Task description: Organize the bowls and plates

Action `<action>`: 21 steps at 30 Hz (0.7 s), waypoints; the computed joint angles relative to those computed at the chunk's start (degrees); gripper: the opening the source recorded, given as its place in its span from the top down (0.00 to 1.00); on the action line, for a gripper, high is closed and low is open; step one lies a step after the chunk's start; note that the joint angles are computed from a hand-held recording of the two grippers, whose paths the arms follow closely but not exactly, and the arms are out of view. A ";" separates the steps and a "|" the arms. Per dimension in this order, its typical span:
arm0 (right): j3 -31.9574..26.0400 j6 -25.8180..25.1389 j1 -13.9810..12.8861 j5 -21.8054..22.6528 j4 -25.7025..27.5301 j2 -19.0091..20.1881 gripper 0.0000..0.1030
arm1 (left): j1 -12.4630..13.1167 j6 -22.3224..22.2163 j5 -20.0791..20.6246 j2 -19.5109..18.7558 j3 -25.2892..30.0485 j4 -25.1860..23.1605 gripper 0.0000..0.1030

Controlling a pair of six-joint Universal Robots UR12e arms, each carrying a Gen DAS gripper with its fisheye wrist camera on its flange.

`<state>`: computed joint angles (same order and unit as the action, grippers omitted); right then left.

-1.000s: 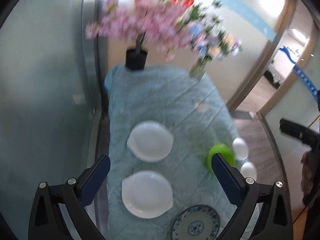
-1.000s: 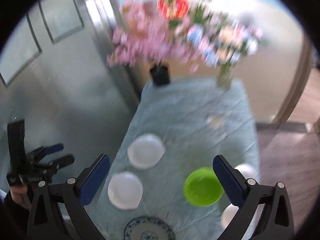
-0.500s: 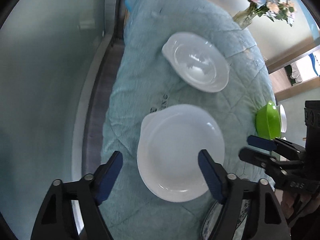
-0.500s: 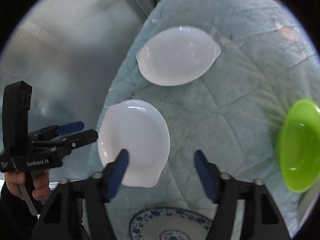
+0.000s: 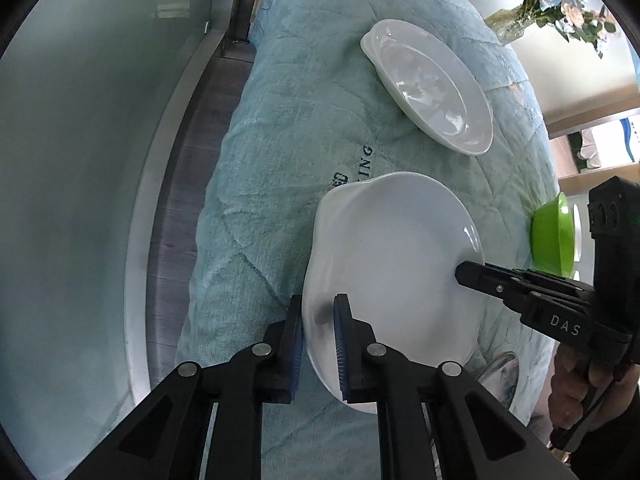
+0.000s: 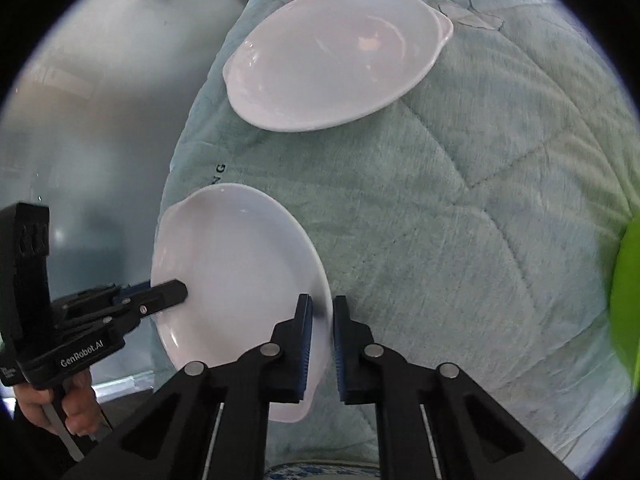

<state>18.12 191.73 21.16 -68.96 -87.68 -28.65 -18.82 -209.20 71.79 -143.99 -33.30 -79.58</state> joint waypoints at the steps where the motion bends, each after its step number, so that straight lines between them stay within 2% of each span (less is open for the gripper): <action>1: -0.05 0.02 0.06 -0.20 -0.06 0.04 0.91 | 0.08 -0.15 -0.30 0.21 -0.45 0.45 0.90; 9: -2.09 1.05 0.18 -0.99 1.27 1.12 0.91 | 0.34 0.65 -1.00 1.09 -2.02 1.42 0.91; 11: -7.22 1.37 0.29 -1.13 3.74 3.60 0.91 | 0.44 0.87 -1.28 1.18 -2.16 1.33 0.92; 13: -8.17 1.85 0.31 -1.25 4.20 4.10 0.91 | 0.37 1.09 -1.22 0.99 -1.60 0.81 0.92; 16: -5.88 3.20 0.13 -1.01 2.59 2.83 0.91 | 0.00 1.78 0.01 1.17 -1.04 0.85 0.92; 21: 1.74 3.84 -0.12 -1.95 -3.43 -2.47 0.91 | -0.43 1.94 0.87 2.63 -0.51 2.41 0.92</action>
<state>19.86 195.56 21.04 -70.90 -91.11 -31.12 -19.25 -207.26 72.66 -141.36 -33.81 -77.17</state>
